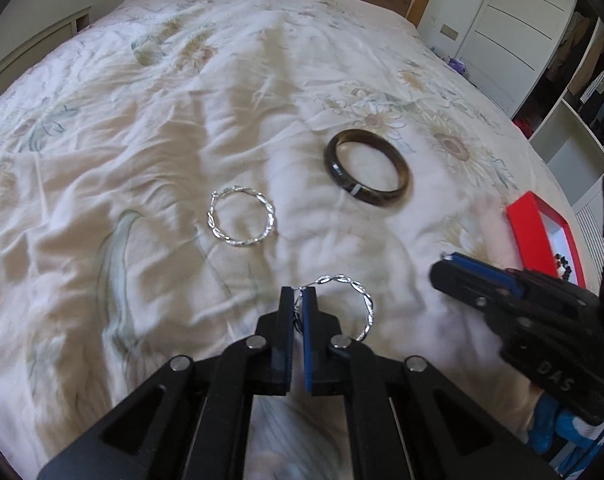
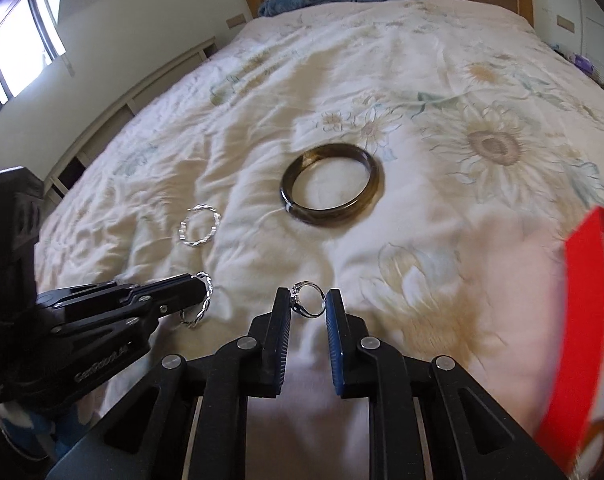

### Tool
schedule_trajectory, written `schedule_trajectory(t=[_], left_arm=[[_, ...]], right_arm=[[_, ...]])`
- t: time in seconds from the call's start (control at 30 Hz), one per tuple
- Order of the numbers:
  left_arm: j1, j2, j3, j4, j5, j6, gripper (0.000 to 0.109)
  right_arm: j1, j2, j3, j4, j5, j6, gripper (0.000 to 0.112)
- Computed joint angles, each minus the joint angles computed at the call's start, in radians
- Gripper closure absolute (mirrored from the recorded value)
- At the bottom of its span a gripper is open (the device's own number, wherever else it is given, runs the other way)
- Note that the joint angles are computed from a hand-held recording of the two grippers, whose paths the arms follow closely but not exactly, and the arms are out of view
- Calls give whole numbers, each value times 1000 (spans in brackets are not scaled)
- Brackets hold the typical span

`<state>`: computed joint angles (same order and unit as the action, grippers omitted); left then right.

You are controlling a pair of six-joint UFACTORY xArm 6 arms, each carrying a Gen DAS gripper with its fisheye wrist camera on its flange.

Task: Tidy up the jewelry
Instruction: 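Carry both hoops over the red box with both tools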

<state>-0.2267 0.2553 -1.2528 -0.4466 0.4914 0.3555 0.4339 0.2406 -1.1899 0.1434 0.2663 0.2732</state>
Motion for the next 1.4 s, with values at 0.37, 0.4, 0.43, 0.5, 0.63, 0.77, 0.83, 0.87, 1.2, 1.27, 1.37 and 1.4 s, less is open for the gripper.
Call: schedule_trajectory(t=[0.37, 0.4, 0.43, 0.5, 0.63, 0.77, 0.83, 0.87, 1.2, 1.27, 1.37, 1.4], left_arm=[[-98, -146, 68, 19, 14, -47, 105], [-113, -152, 69, 17, 15, -51, 105], [-133, -156, 65, 14, 19, -55, 105], [-173, -155, 52, 9, 26, -64, 105], [-257, -120, -3, 12, 42, -91, 105], [-329, -34, -115, 36, 66, -135, 105], [-360, 28, -198, 66, 83, -165, 105], [-370, 56, -235, 81, 91, -178, 105], [-428, 389, -664, 305, 238, -346, 105], [-431, 436, -721, 345, 260, -378, 105], [-433, 472, -757, 380, 284, -401, 105], [-433, 472, -751, 389, 281, -404, 105]], right_arm=[[-56, -352, 308, -158, -45, 169, 95], [-64, -378, 330, -172, -43, 182, 95], [-83, -422, 368, -195, -37, 201, 95], [-115, -478, 420, -213, -29, 212, 95], [-201, -586, 519, -202, -2, 185, 95], [-299, -601, 537, -137, 15, 76, 95], [-344, -571, 516, -82, 19, -7, 95], [-365, -551, 500, -48, 22, -56, 95], [-476, -313, 307, 166, 101, -370, 95], [-479, -291, 289, 164, 114, -383, 95], [-475, -266, 271, 124, 130, -369, 95], [-475, -260, 269, 104, 135, -358, 95]])
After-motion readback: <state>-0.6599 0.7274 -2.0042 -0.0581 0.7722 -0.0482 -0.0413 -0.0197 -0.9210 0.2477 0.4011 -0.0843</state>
